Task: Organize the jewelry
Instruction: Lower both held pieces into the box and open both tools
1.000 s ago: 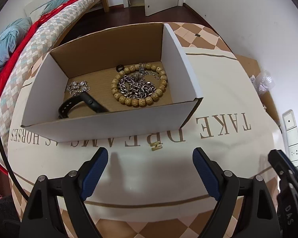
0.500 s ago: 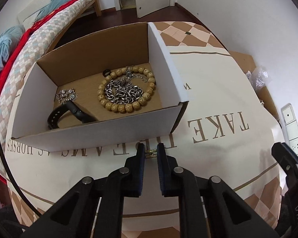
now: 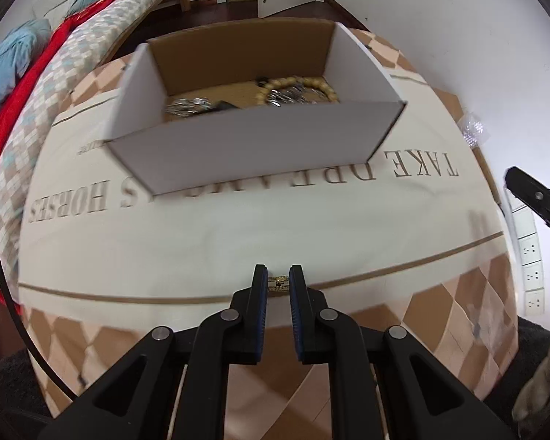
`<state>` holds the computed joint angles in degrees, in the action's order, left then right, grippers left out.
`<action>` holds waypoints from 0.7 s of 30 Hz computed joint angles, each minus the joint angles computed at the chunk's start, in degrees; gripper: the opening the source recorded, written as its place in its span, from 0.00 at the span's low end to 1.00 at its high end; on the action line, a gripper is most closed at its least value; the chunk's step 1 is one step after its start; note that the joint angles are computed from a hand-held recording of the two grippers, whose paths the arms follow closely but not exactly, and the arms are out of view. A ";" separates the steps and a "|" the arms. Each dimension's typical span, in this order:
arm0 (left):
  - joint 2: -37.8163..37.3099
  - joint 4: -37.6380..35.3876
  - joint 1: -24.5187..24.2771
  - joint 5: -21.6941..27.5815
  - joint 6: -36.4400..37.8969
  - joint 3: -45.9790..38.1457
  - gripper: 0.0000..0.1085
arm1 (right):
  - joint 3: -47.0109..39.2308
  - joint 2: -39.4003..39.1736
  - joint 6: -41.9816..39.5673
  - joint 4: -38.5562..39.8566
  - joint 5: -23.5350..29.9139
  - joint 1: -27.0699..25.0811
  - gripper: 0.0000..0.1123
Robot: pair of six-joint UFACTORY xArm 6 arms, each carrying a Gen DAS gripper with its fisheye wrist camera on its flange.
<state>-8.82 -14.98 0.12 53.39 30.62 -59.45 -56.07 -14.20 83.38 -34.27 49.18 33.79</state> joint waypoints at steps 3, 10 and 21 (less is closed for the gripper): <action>-0.42 -3.29 2.38 2.82 1.98 -3.87 0.08 | -2.70 1.94 -1.37 1.16 -2.72 0.17 0.12; 11.07 -5.76 4.02 6.89 2.96 -24.35 0.08 | -16.90 12.76 -14.16 9.66 -6.21 -0.81 0.12; 36.56 -3.16 3.77 23.46 -3.04 -58.83 0.14 | -35.89 28.12 -32.93 32.90 -1.34 -5.26 0.13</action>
